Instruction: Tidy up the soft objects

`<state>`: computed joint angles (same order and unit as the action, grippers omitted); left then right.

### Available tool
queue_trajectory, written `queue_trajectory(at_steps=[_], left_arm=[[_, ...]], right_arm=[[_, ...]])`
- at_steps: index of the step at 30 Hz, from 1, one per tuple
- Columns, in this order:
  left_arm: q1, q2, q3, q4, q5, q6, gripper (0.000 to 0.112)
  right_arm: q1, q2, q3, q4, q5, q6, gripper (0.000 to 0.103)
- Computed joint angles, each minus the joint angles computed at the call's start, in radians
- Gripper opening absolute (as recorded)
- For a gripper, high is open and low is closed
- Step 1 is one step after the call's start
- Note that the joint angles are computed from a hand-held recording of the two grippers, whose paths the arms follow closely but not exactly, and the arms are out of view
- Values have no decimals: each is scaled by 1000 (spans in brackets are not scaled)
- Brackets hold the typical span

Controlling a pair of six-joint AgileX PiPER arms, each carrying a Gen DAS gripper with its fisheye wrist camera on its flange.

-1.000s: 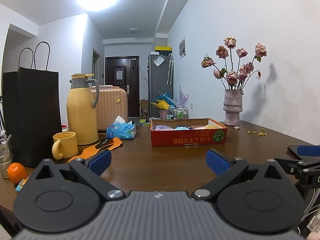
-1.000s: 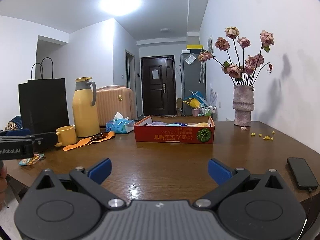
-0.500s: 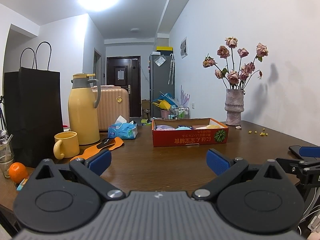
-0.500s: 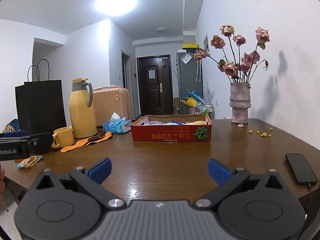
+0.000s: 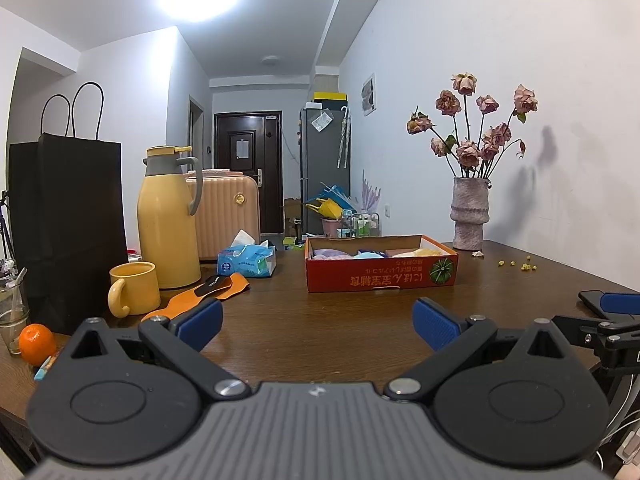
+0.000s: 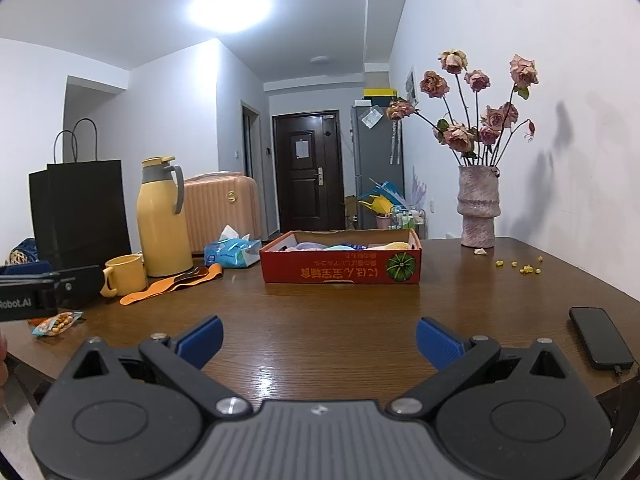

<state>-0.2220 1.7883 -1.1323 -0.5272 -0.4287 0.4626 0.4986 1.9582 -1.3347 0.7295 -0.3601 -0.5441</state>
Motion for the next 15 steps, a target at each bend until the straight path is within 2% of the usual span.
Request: queue_trajectory(at_steps=[7, 11, 15], left_arm=[[1, -4, 4, 6, -4, -5, 103], [-8, -6, 18, 26, -43, -10, 103], [-2, -5, 15, 45, -33, -31, 103]], right_arm=[[2, 3, -4, 14, 0, -9, 103], [1, 3, -3, 4, -1, -1, 103], [2, 2, -2, 4, -2, -3, 103]])
